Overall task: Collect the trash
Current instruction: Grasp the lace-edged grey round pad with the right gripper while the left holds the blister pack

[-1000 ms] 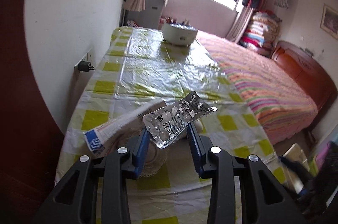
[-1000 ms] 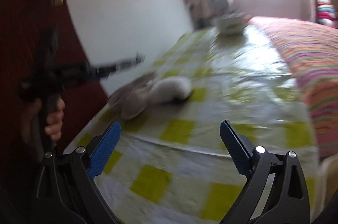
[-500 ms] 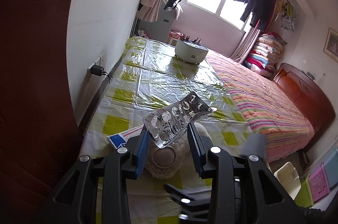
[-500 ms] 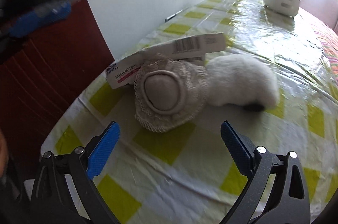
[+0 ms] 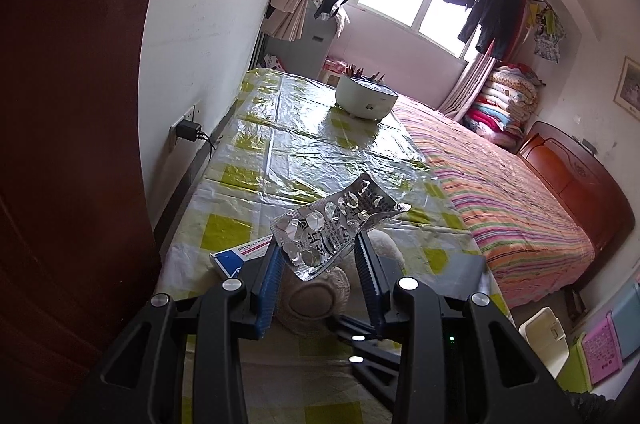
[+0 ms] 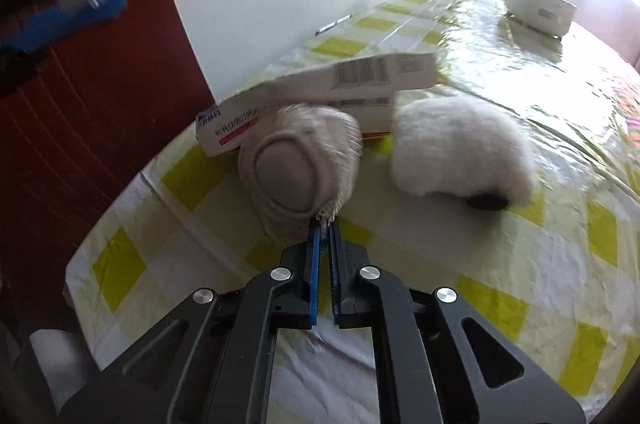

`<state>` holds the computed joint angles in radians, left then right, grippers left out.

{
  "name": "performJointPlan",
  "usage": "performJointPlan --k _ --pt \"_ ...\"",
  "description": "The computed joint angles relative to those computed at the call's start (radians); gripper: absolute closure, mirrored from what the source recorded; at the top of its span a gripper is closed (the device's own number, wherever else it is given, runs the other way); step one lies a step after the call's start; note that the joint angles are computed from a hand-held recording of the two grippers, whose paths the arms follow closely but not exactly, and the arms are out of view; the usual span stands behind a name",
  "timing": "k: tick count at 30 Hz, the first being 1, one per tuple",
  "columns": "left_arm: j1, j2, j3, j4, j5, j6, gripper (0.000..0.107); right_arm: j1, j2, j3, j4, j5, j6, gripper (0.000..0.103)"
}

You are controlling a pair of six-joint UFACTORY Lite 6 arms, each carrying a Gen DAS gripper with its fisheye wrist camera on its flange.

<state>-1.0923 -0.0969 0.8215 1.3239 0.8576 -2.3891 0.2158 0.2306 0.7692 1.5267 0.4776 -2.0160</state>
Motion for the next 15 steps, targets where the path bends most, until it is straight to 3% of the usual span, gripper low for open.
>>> performJointPlan --k 9,15 --pt "0.002 0.117 0.114 0.0 -0.027 0.045 0.072 -0.323 -0.207 -0.125 -0.181 0.225 0.036 0.1" --pt "0.006 0.232 0.235 -0.003 -0.062 0.093 0.072 -0.594 -0.153 -0.056 -0.287 0.374 0.016 0.1"
